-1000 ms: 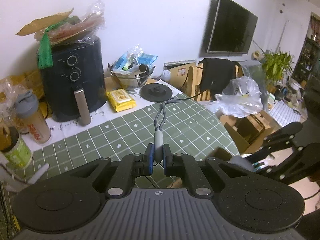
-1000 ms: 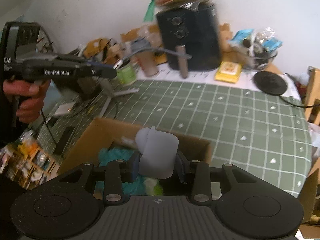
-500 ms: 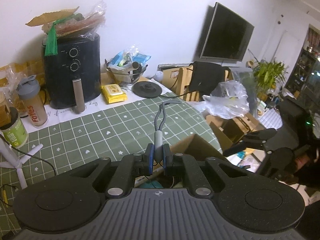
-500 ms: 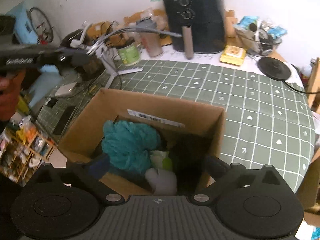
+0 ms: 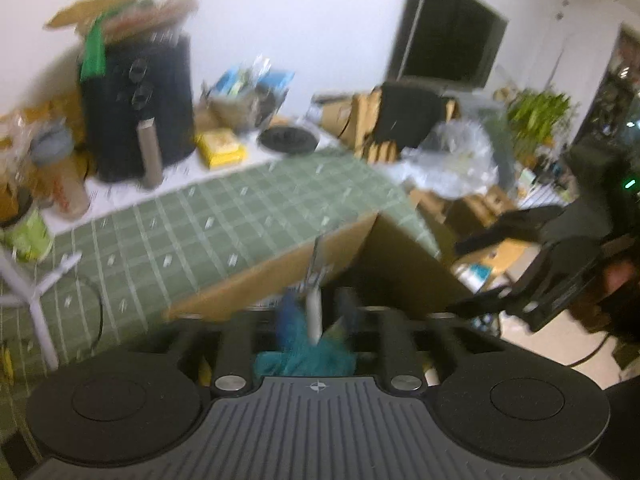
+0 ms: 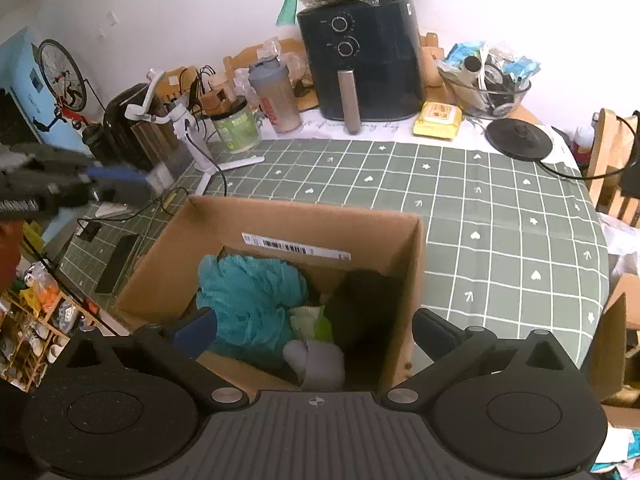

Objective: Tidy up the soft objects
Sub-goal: 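Carry the earbud case and cable over the box and release both inside, then withdraw both open grippers up from the box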

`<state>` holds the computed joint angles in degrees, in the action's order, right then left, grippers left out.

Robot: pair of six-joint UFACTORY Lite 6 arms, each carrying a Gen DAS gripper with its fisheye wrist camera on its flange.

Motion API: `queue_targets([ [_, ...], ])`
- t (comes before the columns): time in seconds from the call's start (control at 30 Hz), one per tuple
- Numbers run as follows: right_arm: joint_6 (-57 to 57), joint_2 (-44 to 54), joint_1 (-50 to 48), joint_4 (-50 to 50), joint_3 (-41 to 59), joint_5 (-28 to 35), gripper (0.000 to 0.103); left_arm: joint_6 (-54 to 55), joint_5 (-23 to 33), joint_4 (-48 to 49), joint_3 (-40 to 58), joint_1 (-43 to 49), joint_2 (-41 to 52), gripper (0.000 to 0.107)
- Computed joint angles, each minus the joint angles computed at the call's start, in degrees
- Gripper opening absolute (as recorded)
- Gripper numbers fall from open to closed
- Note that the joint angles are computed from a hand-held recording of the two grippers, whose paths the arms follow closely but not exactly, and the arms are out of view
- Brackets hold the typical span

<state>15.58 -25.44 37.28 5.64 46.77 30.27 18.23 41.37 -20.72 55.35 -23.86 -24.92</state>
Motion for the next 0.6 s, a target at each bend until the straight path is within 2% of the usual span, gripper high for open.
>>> queue_targets([
  [0.03, 1.88, -0.25, 0.87, -1.40, -0.27, 0.02, 0.103, -1.22, -0.25, 1.01, -1.11, -0.61, -0.75, 0.050],
  [0.1, 5.15, -0.53, 2.40, -3.93, -0.54, 0.20, 0.103, -2.13, 0.05, 1.55, -2.52, -1.06, -2.01, 0.052],
  [0.17, 8.33, -0.99, 3.67, -6.23, -1.01, 0.30, 0.103, -4.13, 0.11, 3.04, -3.39, -1.55, -2.93, 0.063],
  [0.33, 15.83, -0.95, 6.65, -11.75, -1.10, 0.70, 0.103, -9.74, 0.34, 6.11, -5.53, -1.51, -6.25, 0.066],
  [0.6, 37.87, 1.01, 14.97, -30.71, 1.39, 4.90, 0.103, -21.92, -0.86, 14.08, -7.37, -3.76, -10.04, 0.069],
])
